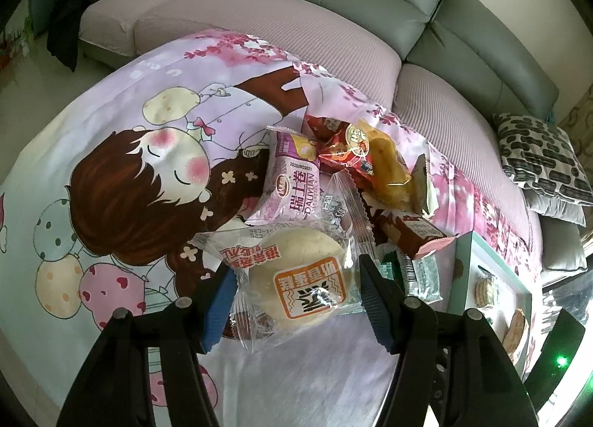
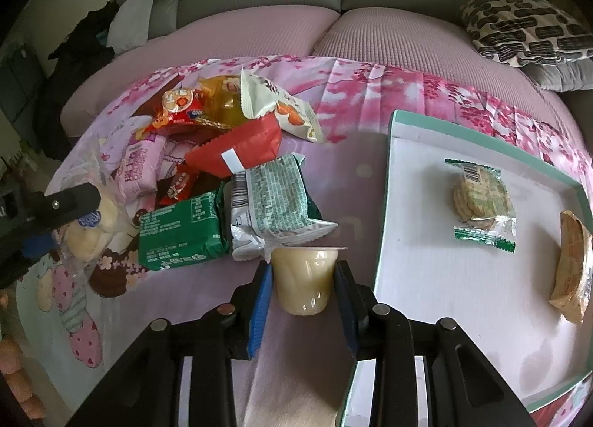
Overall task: Organize snacks
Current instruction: 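Lift the jelly cup with the right gripper while the left gripper lifts the bun pack, then carry the bun pack over the tray with the left gripper while the right gripper carries the jelly cup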
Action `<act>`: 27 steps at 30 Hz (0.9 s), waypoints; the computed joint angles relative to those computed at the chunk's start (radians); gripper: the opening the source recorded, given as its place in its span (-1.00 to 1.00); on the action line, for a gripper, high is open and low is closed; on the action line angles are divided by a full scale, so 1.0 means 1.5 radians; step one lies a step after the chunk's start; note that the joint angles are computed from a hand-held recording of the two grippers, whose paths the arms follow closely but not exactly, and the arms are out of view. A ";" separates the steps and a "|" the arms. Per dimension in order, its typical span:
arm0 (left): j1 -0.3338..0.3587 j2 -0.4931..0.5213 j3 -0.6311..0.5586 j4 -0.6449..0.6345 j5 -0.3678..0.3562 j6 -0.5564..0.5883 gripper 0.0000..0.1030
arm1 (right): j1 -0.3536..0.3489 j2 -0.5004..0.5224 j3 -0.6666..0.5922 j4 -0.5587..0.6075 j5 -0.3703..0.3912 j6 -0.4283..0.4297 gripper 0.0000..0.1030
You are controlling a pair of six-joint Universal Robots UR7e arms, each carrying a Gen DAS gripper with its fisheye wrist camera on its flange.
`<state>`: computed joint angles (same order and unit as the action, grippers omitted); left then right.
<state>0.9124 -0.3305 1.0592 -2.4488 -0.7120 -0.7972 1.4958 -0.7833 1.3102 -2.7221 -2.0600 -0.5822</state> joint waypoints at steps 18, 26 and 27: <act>-0.025 0.014 -0.020 -0.012 0.022 0.046 0.27 | -0.011 -0.077 0.041 -0.038 0.093 0.043 -0.31; -0.043 0.077 -0.115 0.031 -0.008 0.115 0.27 | -0.031 -0.102 0.037 -0.072 0.072 0.082 -0.30; -0.046 0.087 -0.129 0.036 -0.013 0.127 0.27 | -0.035 -0.107 0.036 -0.077 0.068 0.090 -0.30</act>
<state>0.8431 -0.1998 0.8664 -2.3941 -0.7309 -0.6068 1.4431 -0.9433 1.3644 -2.8372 -1.9576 -0.4479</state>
